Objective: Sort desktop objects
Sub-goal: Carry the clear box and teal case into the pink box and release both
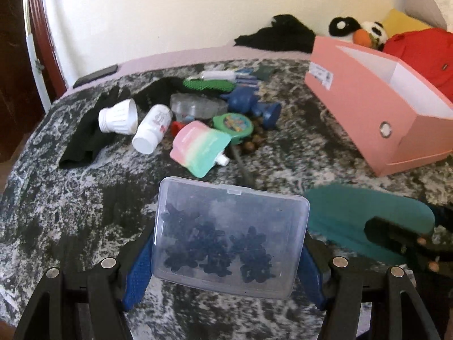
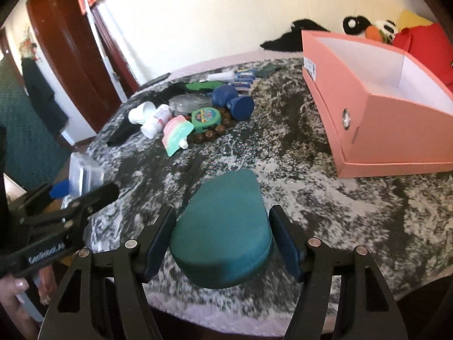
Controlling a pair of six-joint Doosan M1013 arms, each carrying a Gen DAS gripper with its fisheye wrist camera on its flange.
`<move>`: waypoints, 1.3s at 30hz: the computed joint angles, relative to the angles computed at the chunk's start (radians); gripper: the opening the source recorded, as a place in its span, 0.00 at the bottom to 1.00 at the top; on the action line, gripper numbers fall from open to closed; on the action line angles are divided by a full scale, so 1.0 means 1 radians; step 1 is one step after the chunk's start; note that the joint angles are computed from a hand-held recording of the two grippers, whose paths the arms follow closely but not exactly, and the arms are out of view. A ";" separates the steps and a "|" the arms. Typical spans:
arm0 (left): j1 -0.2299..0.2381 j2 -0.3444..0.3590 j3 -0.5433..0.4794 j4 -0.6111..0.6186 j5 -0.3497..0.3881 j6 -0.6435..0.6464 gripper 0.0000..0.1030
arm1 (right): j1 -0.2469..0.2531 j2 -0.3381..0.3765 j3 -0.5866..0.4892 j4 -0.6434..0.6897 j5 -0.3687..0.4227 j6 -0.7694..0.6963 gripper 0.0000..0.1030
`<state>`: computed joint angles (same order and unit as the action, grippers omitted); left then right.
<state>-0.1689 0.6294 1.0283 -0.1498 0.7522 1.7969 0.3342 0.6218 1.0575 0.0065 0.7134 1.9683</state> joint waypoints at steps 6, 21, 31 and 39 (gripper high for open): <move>-0.022 -0.043 0.041 0.011 -0.040 0.009 0.71 | 0.003 -0.071 0.088 -0.034 -0.070 -0.005 0.68; -0.078 -0.074 0.030 -0.059 -0.057 0.128 0.71 | -0.014 -0.209 0.230 -0.208 -0.177 0.143 0.68; -0.125 -0.040 -0.061 -0.125 -0.035 0.237 0.71 | -0.058 -0.266 0.264 -0.338 -0.205 0.274 0.68; -0.168 0.045 -0.246 -0.174 0.050 0.306 0.71 | -0.115 -0.283 0.243 -0.385 -0.211 0.317 0.68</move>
<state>-0.3366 0.6743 0.7828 -0.3241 0.8018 2.1030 0.2190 0.3389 1.3005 -0.3781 0.5023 2.2851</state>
